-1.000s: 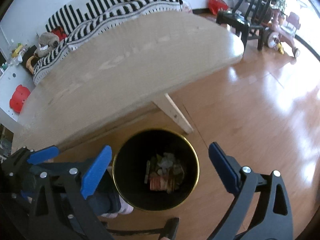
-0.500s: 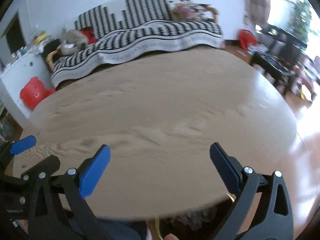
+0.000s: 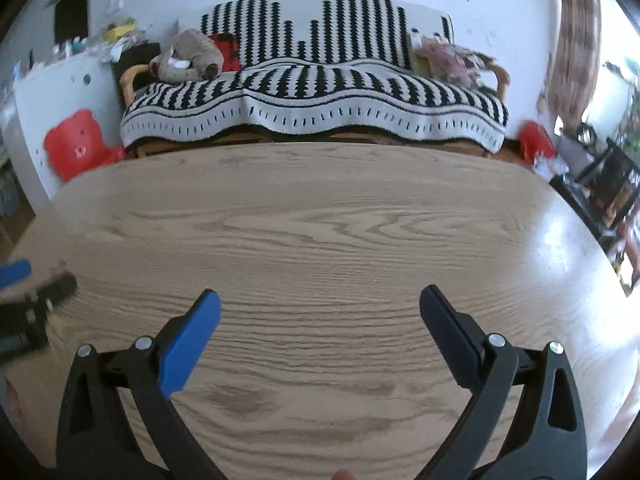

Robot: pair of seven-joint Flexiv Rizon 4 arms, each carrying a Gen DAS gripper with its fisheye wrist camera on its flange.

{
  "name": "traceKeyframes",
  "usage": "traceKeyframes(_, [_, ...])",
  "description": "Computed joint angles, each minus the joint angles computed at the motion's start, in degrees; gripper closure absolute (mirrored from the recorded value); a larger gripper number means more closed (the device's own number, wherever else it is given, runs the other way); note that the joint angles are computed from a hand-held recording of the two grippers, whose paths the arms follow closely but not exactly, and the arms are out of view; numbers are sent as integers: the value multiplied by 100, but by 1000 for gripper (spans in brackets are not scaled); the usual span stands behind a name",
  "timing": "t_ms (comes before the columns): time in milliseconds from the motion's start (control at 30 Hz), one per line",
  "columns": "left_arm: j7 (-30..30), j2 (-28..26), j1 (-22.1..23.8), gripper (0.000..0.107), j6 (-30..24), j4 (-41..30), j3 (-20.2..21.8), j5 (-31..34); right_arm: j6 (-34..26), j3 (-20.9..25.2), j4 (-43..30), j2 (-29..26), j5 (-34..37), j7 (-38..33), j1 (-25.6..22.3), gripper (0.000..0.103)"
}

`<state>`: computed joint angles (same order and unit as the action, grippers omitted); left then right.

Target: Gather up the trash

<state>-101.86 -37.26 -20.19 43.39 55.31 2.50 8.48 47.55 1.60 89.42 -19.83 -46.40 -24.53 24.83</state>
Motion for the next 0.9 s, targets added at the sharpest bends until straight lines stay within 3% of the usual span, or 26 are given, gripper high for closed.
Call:
traceKeyframes(33, [29, -33, 70, 10, 101, 74, -58, -79, 61, 30, 6, -31, 80, -138, -50, 7])
traceKeyframes(100, [176, -160, 151, 10, -187, -108, -129, -243, 139, -21, 87, -19, -27, -136, -56, 7])
traceKeyframes(233, [55, -179, 132, 10, 62, -94, -22, -198, 277, 15, 153, -26, 228, -92, -169, 7])
traceKeyframes(433, [207, -247, 125, 10, 12, -171, -53, -218, 674, -9, 399, 147, 232, 381, -206, 7])
traceKeyframes(900, [183, -175, 117, 10, 172, -8, -55, -274, 640, 41, 463, 266, -56, 661, -150, 7])
